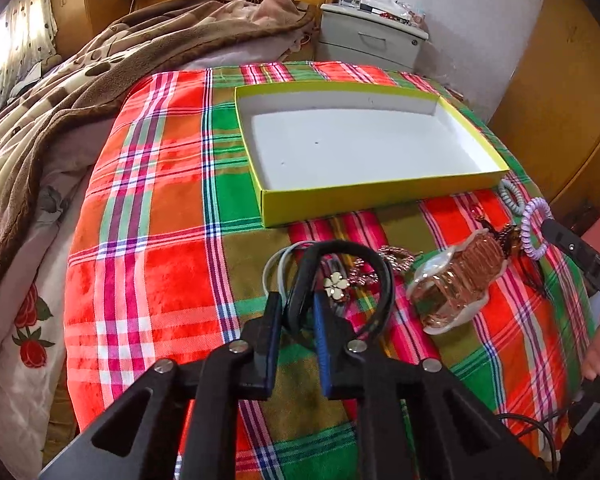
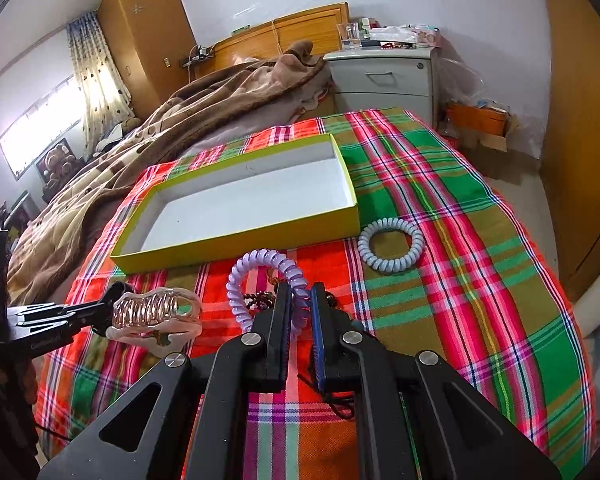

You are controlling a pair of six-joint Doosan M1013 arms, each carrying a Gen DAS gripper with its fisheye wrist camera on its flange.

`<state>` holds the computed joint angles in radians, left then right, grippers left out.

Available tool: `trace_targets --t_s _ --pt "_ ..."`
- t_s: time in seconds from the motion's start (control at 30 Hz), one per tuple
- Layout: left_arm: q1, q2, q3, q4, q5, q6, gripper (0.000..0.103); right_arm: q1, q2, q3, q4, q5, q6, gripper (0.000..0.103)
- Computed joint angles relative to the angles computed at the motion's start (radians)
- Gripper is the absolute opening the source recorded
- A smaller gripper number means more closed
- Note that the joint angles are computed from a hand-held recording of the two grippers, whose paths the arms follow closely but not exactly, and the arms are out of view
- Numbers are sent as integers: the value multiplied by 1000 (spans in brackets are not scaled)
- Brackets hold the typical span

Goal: Organize jewelry
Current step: 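Grasp the black band with the left tool while the right tool lifts the lavender hair tie, then carry both items into the yellow box and open both tools to release them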

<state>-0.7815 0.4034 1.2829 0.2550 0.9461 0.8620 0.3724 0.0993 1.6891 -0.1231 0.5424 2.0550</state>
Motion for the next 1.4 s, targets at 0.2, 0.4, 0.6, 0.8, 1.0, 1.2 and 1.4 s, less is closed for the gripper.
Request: trace_targets --t_s 0.2,0.4,0.6,0.8,1.0,1.2,1.4 --pt "-4 -14 12 17 -13 -43 13 2 -7 2 -11 -7 9 10" --pt "-7 -24 14 41 -12 -70 13 5 -10 -4 -15 -12 3 10" --pt "-4 -31 5 64 -11 -99 13 1 -5 -28 -18 -15 -4 10" --pt "10 -20 -31 82 -7 -102 13 -16 23 -78 7 -7 -55 10" --pt "31 11 -88 70 -4 -89 13 -40 71 -144 81 26 -139 10" --pt "51 53 -149 53 12 -68 13 -59 135 -225 122 90 -201 10" --pt "68 108 -218 20 36 -35 13 -77 200 -303 162 154 -243 10"
